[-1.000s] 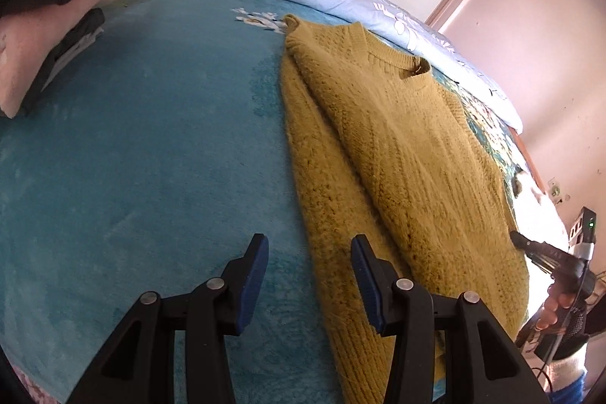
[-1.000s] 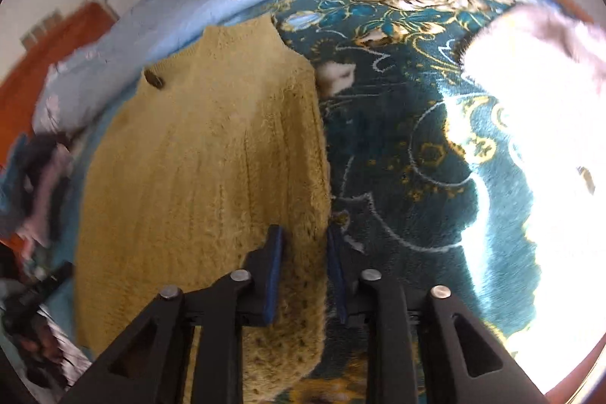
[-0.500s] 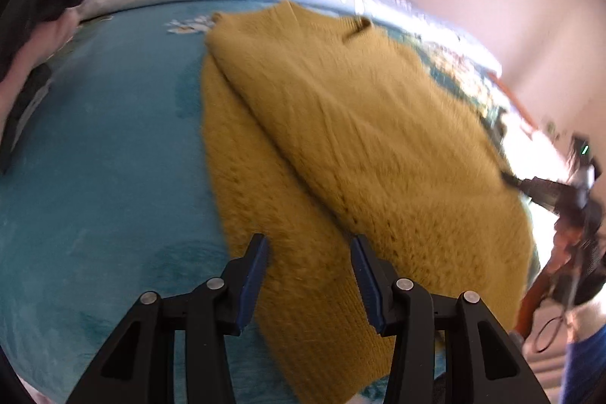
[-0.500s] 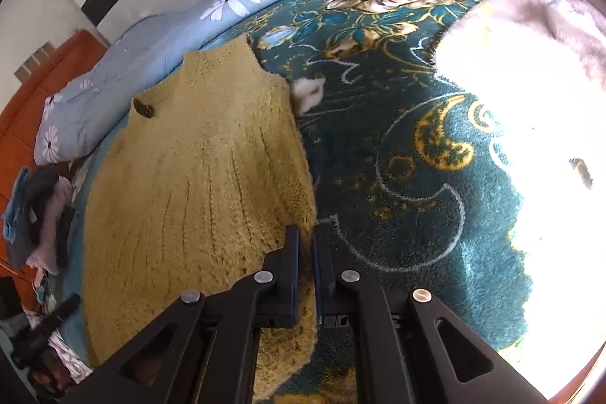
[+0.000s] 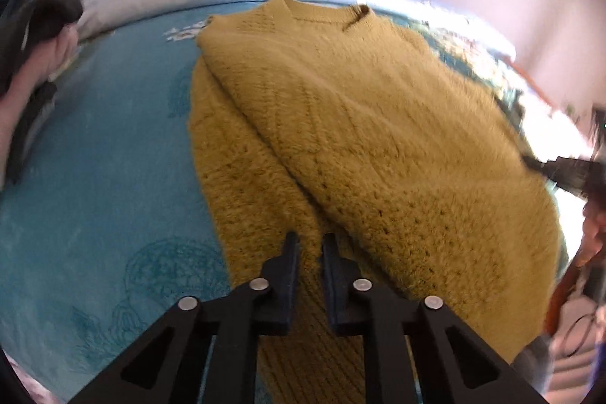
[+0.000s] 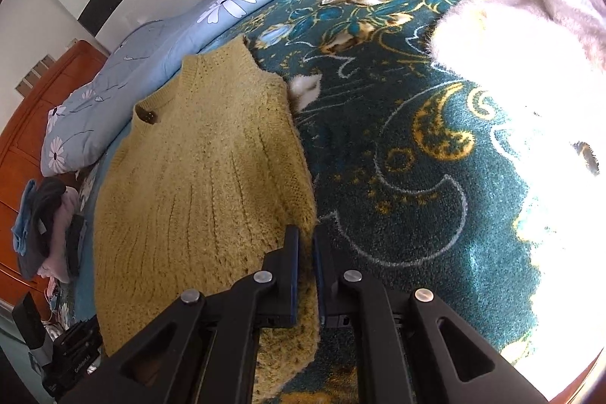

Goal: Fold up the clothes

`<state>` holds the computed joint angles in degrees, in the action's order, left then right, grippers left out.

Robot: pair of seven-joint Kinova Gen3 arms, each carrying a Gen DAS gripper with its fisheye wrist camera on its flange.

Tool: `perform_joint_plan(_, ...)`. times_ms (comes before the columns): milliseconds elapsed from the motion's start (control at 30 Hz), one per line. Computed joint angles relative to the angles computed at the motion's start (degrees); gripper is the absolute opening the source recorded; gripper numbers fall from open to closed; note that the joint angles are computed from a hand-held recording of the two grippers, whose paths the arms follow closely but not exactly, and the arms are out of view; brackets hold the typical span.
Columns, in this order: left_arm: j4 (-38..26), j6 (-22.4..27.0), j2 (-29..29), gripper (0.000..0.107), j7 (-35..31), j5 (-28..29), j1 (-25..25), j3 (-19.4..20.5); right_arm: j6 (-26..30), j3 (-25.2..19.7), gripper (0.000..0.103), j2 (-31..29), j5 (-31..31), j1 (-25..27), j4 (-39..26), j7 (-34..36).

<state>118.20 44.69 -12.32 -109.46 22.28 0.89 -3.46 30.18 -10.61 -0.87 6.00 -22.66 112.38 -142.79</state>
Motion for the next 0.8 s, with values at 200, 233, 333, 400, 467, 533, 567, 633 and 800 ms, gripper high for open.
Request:
perform_joint_plan(200, 0.8, 7.73, -1.3, 0.01, -11.33, 13.45, -1.85, -14.95, 1.63, 0.0, 0.009, 0.37, -0.03, -0.25, -1.09, 0.4)
perform_joint_plan(233, 0.96, 8.76, -1.76, 0.009, -13.37, 14.53, -4.11, -15.62, 1.82, 0.01, 0.009, 0.4, -0.03, -0.3, -1.22, 0.46)
perform_joint_plan(333, 1.08, 11.78, -3.12, 0.009, -16.06, 14.46, -11.23, -16.74, 1.98, 0.01, 0.009, 0.39, 0.01, -0.4, -1.3, 0.29)
perform_joint_plan(400, 1.66, 12.17, -3.28, 0.009, -16.45, 12.9, -13.91, -17.14, 2.04, 0.0, 0.009, 0.41, 0.01, -0.46, -1.32, 0.23)
perform_joint_plan(467, 2.84, 9.57, -3.57, 0.0, -14.47, 8.49, -17.27, -14.76, 2.26, -0.05, 0.009, 0.5, 0.27, -0.56, -1.47, 0.01)
perform_joint_plan(533, 3.83, 8.84, -3.28, 0.0, -14.57, 6.83, -17.7, -15.58, 2.56, -0.13, 0.009, 0.53, 0.73, -0.72, -1.6, -0.3)
perform_joint_plan(567, 4.45, 9.88, -3.71, 0.0, -15.07, 7.39, -17.75, -17.59, 2.61, -0.1, 0.009, 0.55, 0.68, -0.73, -1.65, -0.25)
perform_joint_plan(633, 4.62, 11.65, -3.88, 0.0, -17.58, 9.3, -18.76, -19.26, 2.63, 0.0, 0.009, 0.59, 0.45, -0.7, -1.67, 0.16)
perform_joint_plan(800, 3.47, 12.57, -5.11, 0.0, -21.51, 13.19, -17.19, -18.99, 4.15, -0.17, 0.009, 0.8, 1.26, -1.02, -2.57, -0.22)
